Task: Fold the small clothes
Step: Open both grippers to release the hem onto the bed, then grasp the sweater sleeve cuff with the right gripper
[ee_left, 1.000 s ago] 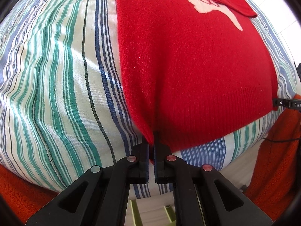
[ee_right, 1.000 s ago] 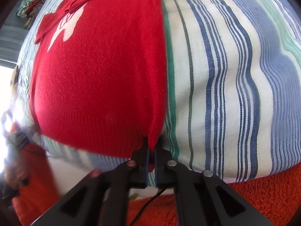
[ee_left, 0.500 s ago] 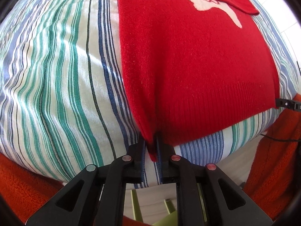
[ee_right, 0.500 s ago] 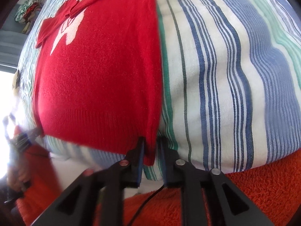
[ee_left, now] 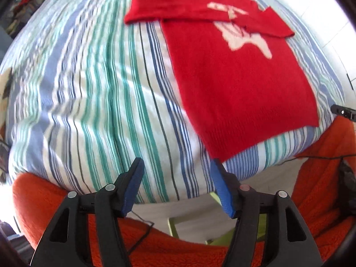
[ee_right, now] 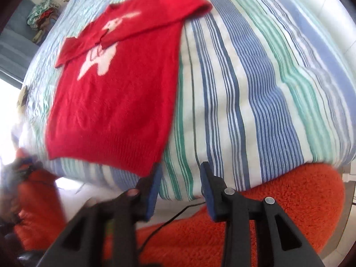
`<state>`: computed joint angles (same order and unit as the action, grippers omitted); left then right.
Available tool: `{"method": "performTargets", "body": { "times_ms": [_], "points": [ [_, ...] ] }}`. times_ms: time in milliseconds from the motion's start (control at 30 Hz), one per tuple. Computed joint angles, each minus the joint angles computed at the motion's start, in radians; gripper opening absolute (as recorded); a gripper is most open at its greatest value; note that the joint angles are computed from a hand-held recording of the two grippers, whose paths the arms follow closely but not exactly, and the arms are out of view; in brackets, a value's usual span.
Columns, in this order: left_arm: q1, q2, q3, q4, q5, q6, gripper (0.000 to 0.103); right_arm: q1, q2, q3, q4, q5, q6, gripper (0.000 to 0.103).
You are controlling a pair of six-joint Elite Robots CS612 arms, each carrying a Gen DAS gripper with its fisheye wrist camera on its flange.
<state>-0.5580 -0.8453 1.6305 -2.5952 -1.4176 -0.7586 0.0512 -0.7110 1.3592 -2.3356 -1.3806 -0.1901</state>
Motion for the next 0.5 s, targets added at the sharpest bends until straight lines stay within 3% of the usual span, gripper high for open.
{"method": "performTargets", "body": {
  "times_ms": [133, 200, 267, 333, 433, 467, 500],
  "points": [
    [0.0, 0.034, -0.048, -0.107, 0.028, 0.075, 0.07, 0.017, 0.0, -0.011, -0.044, 0.056, -0.1, 0.036],
    [0.004, 0.076, -0.086, -0.144, -0.001, 0.092, 0.07, 0.027, 0.019, -0.036, -0.027, 0.097, -0.126, 0.036],
    [0.004, 0.124, -0.134, -0.111, -0.051, 0.081, 0.07, 0.034, 0.046, -0.06, 0.006, 0.129, -0.125, 0.036],
    [-0.001, 0.157, -0.166, -0.019, -0.074, 0.067, 0.07, 0.033, 0.078, -0.091, 0.08, 0.128, -0.102, 0.036],
    [-0.021, 0.133, -0.12, -0.039, -0.029, 0.093, 0.073, 0.029, 0.093, -0.092, 0.158, 0.105, -0.052, 0.034],
    [-0.024, 0.118, -0.107, -0.019, -0.01, 0.082, 0.082, 0.024, 0.087, -0.091, 0.17, 0.11, -0.053, 0.034],
    [-0.027, 0.102, -0.086, -0.027, 0.008, 0.065, 0.084, 0.025, 0.076, -0.088, 0.172, 0.083, -0.064, 0.035]
  ]
}}
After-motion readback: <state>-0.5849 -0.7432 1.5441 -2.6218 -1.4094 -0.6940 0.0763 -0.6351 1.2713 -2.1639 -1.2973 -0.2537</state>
